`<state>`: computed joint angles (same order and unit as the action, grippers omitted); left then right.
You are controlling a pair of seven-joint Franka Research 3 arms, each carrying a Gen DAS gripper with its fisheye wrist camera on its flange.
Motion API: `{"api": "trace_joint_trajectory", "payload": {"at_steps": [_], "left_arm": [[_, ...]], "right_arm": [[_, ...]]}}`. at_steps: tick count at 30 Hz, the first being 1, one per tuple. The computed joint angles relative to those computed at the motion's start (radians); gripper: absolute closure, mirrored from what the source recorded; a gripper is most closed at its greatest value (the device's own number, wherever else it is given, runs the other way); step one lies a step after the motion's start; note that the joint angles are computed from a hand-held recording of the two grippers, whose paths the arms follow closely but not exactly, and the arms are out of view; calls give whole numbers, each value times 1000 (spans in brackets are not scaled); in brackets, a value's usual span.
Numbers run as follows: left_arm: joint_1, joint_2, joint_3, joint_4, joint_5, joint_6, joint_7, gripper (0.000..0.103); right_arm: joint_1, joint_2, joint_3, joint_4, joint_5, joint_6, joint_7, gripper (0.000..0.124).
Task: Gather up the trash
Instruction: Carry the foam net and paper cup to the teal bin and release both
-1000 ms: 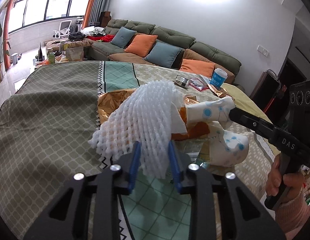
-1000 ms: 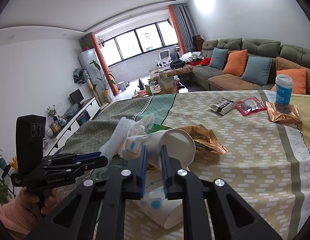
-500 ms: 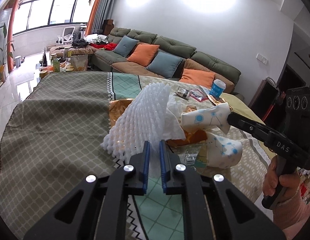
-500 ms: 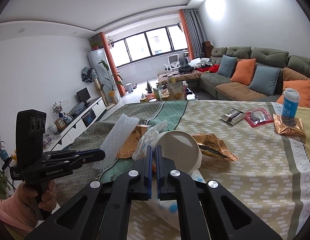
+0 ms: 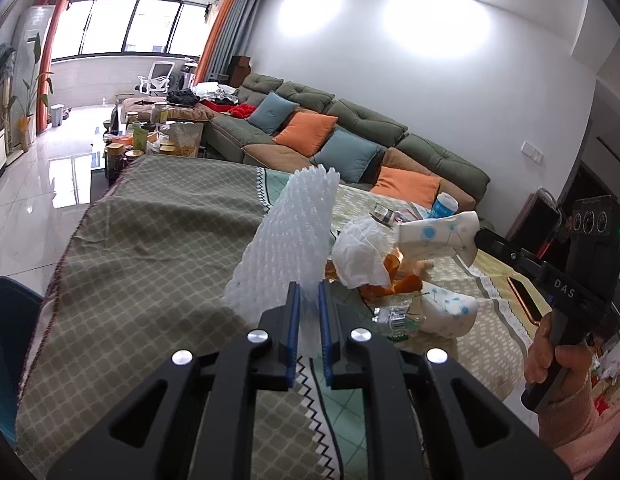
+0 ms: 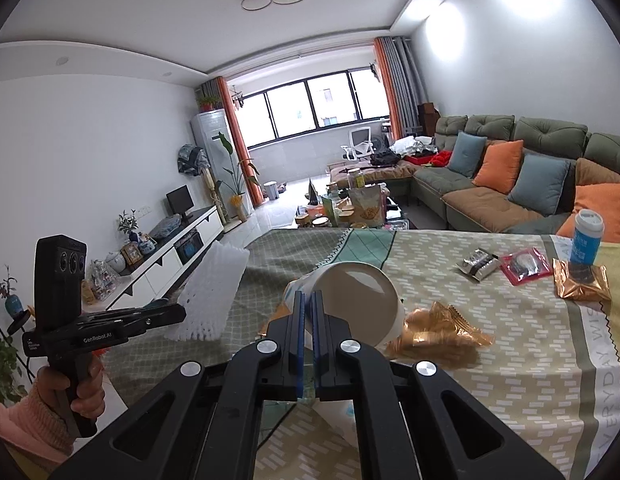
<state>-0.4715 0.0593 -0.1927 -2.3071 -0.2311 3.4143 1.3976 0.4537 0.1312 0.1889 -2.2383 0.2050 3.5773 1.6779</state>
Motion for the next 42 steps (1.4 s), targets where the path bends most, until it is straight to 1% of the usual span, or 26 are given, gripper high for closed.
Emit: {"api": "trace_joint_trajectory", "payload": {"at_steps": [1, 2, 4, 7, 8, 12, 15, 16, 19, 21, 23, 25, 28, 30, 31, 32, 34, 35, 39, 42], "left_arm": [[1, -13, 2, -15, -4, 7, -1, 92], [-5, -23, 2, -27, -38, 13, 24, 92], [-16, -39, -8, -33, -160, 18, 124, 92], [12, -62, -45, -54, -240, 32, 182, 92], [23, -71, -62, -60, -289, 37, 221, 92], [83, -100, -150, -77, -472, 55, 361, 92], [137, -130, -205, -101, -551, 66, 409, 92], [152, -147, -213, -116, -554, 66, 406, 92], [222, -187, -278, -146, -633, 75, 444, 92], [271, -208, -323, -159, -677, 79, 462, 92], [322, -232, -368, -174, -718, 80, 476, 92], [379, -262, -416, -193, -762, 80, 487, 92], [454, -306, -468, -228, -796, 74, 479, 92], [525, -340, -523, -242, -832, 57, 483, 92], [564, -357, -554, -246, -849, 44, 485, 92], [600, -378, -579, -255, -863, 30, 483, 92], [684, -421, -643, -267, -886, -2, 476, 92], [717, -443, -665, -275, -890, -17, 466, 92], [786, -495, -694, -308, -870, -64, 412, 92], [815, -515, -698, -329, -843, -88, 372, 92]], "right_arm": [[-9, 1, 4, 0, -21, 3, 14, 120], [-11, 0, 7, 0, -31, 8, 20, 120], [-25, 1, 15, -2, -74, 15, 52, 121], [-56, 13, 35, 12, -173, 17, 133, 121], [-66, 19, 42, 19, -207, 15, 159, 120], [-103, 57, 77, 73, -336, -1, 246, 120], [-146, 99, 121, 124, -442, -15, 308, 120], [-158, 112, 136, 141, -471, -20, 323, 121], [-212, 168, 204, 207, -573, -44, 373, 120], [-258, 216, 269, 263, -639, -74, 393, 120], [-288, 258, 323, 307, -668, -101, 381, 120], [-332, 310, 398, 357, -696, -134, 363, 120], [-371, 395, 492, 440, -722, -192, 309, 120], [-371, 441, 529, 487, -717, -225, 269, 120], [-381, 475, 564, 518, -722, -249, 243, 120], [-382, 494, 585, 536, -719, -265, 221, 120], [-376, 540, 619, 586, -713, -303, 171, 120], [-371, 556, 631, 604, -706, -317, 150, 120], [-342, 646, 685, 709, -683, -391, 47, 120], [-302, 703, 706, 797, -658, -451, -27, 120]]}}
